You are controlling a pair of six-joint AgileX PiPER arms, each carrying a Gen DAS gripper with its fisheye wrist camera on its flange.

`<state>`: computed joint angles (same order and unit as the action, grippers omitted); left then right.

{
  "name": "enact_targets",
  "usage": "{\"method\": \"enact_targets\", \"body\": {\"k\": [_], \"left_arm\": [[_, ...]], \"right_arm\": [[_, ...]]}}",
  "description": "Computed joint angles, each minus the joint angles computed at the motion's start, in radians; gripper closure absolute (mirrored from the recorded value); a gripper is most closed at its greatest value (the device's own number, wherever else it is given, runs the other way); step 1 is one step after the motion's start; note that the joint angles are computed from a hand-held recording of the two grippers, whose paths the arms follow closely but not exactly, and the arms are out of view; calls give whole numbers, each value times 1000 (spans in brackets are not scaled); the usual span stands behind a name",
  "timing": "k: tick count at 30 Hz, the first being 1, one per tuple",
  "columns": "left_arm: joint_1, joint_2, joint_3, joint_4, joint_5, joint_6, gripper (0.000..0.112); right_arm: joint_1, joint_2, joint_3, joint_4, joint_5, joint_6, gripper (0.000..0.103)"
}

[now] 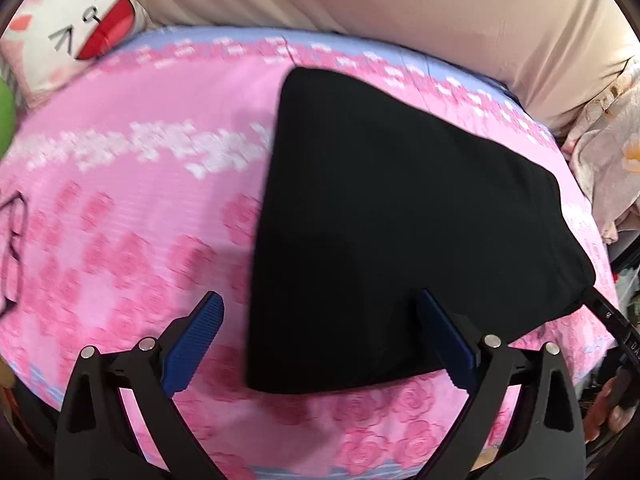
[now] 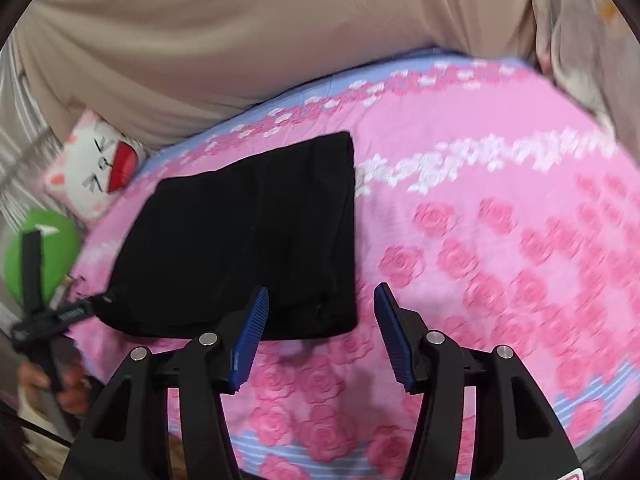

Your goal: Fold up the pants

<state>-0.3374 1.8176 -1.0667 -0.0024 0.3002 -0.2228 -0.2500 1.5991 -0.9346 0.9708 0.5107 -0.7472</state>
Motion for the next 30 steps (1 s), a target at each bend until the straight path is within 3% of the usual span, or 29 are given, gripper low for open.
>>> {"method": "enact_targets", "body": {"k": [3, 6, 13, 19, 23, 30], "left_arm": [[-7, 19, -12, -50, -1, 38, 17], [4, 36, -30, -182, 13, 153, 17], [9, 81, -96, -204, 36, 150, 14], [-21, 115, -150, -31, 47, -22, 14], [-40, 128, -170, 76, 48, -121, 14], [-32, 118, -166, 40, 49, -56, 14]], "right_arm": [[-22, 61, -19, 99, 67, -67, 43], [-13, 111, -31, 162, 80, -80, 34], [-62, 206, -45, 388, 197, -215, 27], [-34, 242, -100, 399, 193, -180, 17], [10, 256, -142, 352, 135, -117, 16], [-19, 134, -44, 269, 137, -129, 16]]}}
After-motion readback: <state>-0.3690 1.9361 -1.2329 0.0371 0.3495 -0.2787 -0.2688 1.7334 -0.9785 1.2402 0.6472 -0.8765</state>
